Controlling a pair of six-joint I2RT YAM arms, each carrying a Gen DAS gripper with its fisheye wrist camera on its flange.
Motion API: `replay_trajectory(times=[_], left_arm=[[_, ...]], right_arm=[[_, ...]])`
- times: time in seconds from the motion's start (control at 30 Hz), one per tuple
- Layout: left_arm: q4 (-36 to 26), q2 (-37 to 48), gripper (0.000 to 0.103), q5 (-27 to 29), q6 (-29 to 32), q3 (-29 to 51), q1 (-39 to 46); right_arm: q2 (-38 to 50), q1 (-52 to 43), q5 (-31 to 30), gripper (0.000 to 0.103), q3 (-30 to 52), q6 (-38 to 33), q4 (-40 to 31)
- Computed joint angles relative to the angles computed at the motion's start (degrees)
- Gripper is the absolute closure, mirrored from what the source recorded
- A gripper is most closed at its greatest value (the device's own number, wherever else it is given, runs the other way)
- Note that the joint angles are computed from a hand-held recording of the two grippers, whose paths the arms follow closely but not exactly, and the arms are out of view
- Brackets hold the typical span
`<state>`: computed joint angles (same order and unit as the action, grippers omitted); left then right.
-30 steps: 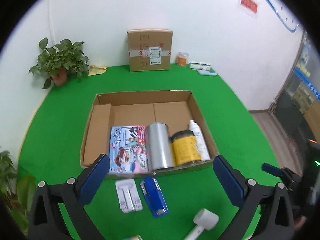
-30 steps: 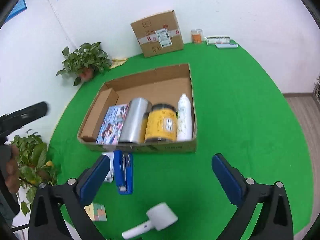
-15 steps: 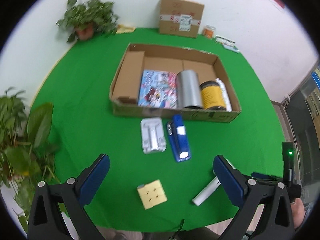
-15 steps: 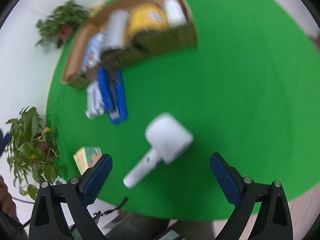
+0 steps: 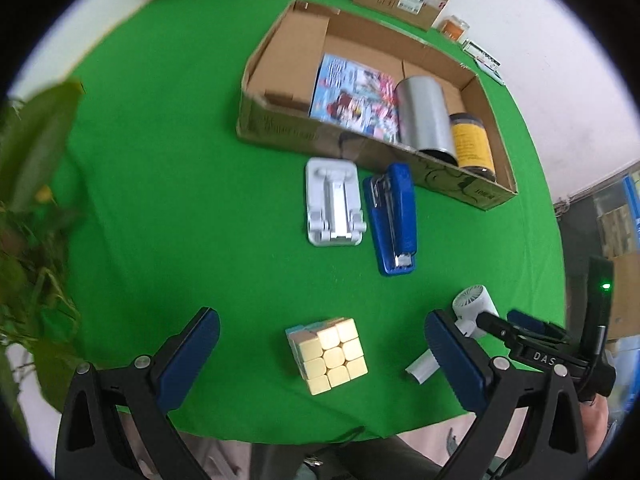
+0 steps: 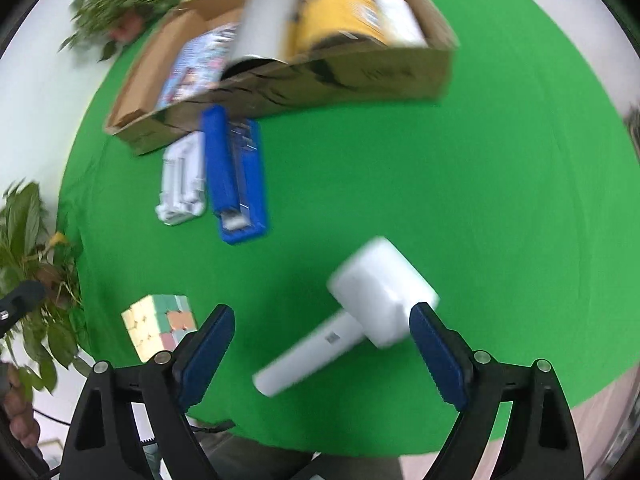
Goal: Organize rigid objects
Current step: 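Withdraw both grippers and move them to the blue stapler, then close both grippers on the blue stapler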
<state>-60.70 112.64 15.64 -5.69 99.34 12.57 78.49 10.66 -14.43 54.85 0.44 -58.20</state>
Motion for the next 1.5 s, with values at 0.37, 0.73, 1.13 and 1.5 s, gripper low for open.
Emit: replay_trajectory(times=[0.37, 0.73, 1.13, 1.5], left_arm=[[-4.37, 12.35, 0.012, 19.84, -0.84, -0.15, 7.59], [-7.29, 17.83, 0.019, 21.3, 0.77, 7.33, 7.81], [-13.64, 23.76, 0.019, 13.64, 1.58, 22.3, 5.63], [-18.14, 31.48, 0.019, 15.96, -1.91, 33.58, -1.23]], right_arm=[[1.45, 23.32, -15.23, 0.014, -3.33, 6.23, 6.44], [13.0, 12.55, -5.33, 0.014, 4.29, 3.63, 8.79], [31.23, 20.98, 12.23, 0.024, 13.23, 0.08, 21.32], [21.01, 10.95, -2.2, 0.053, 4.2, -1.43, 17.21]])
